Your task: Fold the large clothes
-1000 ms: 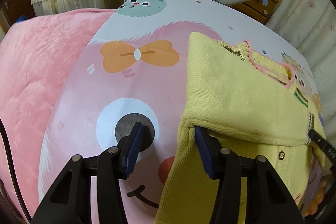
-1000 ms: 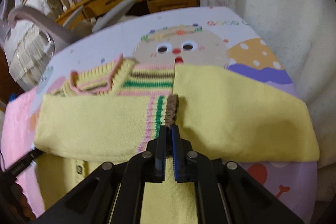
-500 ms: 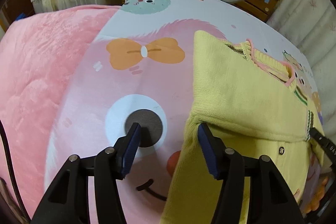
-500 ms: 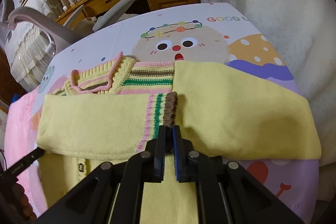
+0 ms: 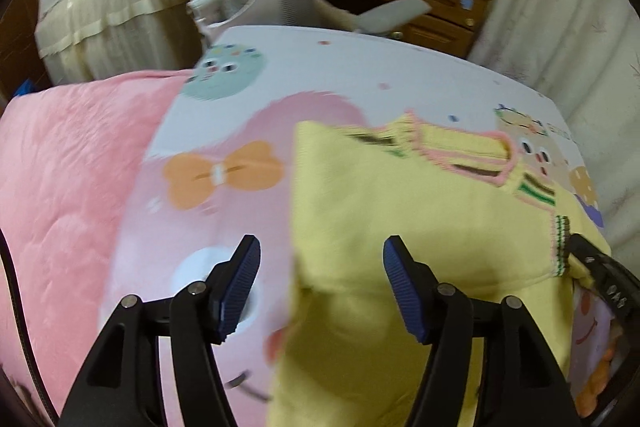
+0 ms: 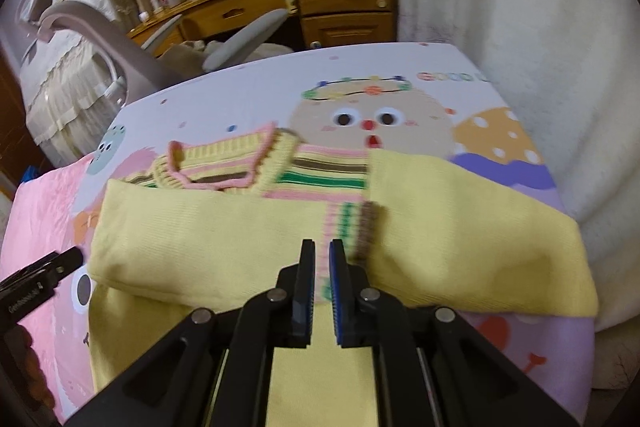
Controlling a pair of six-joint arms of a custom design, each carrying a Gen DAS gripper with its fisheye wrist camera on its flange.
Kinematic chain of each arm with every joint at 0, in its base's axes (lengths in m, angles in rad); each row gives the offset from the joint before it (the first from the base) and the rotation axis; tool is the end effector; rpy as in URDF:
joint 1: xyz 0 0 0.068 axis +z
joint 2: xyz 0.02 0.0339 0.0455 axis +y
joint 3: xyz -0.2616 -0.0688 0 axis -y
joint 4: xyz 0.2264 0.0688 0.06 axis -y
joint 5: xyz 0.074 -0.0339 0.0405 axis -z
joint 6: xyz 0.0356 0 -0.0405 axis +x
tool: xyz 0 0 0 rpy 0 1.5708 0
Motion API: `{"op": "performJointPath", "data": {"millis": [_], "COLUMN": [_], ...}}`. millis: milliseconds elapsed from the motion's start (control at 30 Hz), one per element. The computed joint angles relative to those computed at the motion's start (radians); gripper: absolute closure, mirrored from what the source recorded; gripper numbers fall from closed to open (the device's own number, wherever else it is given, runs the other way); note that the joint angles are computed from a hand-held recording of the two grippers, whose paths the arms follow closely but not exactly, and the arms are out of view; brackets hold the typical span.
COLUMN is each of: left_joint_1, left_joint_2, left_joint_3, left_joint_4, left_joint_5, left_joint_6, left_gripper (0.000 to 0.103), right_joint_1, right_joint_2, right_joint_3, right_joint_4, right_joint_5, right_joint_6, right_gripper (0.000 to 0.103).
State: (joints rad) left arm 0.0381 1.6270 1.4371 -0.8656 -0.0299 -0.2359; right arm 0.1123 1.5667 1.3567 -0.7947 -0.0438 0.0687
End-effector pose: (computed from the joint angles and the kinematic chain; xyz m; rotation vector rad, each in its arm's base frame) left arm 0.3221 0.0133 0.2955 -0.3689 2.5998 -0.0293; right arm 0.3095 0.0365 0.2941 -0.0726 2.5780 0.1240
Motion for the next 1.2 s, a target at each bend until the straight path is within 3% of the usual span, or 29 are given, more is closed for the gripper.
{"op": "performJointPath", "data": {"millis": [133,367,800,900,967,1033,1200], "left_joint_1": [-0.053,-0.088,-0.098,-0.133,-0.163,-0.202,-0.301], "left_joint_2": [0.073,0.120,0.121,0.073,0.049,0.030,0.042], "left_joint_3": [0.010,0.007,0.105,0.125,0.149,0.183,0.311], "left_joint_4": [0.052,0.059,-0.056,-0.075,-0.088,-0.099,-0.157], "left_joint_5": [0.021,-0.061,-0.031,-0.032,-0.040,-0.048,-0.067], "left_joint_6": [-0.014,0.033,0.047,0.043,0.036,0.026,-0.003], "left_gripper": [0.040,0.036,0.034,0.033,0.030,0.026,0.022], "right_joint_1": [0.028,-0.034,-0.133,-0.177,-0.215,-0.258,-0.399], "right_joint_2": [0.066,0.060,-0.008,-0.054,-0.087,-0.111,-0.133], "right_joint_3": [0.004,-0.032,0.029,0.041,0.052,0.066,0.132], "right_joint_4": [0.029,0.060,-0.103,-0.141,-0.166,-0.187,-0.263], "right_joint_5": [0.014,-0.028,-0.086,-0.099,-0.100,-0.106,-0.148], "right_joint_6": [0.017,-0.006,-0.023,-0.043,-0.059,-0.079,-0.152], "right_gripper": [0.096,0.097,0.096,0.088,0.074,0.068,0.067]}}
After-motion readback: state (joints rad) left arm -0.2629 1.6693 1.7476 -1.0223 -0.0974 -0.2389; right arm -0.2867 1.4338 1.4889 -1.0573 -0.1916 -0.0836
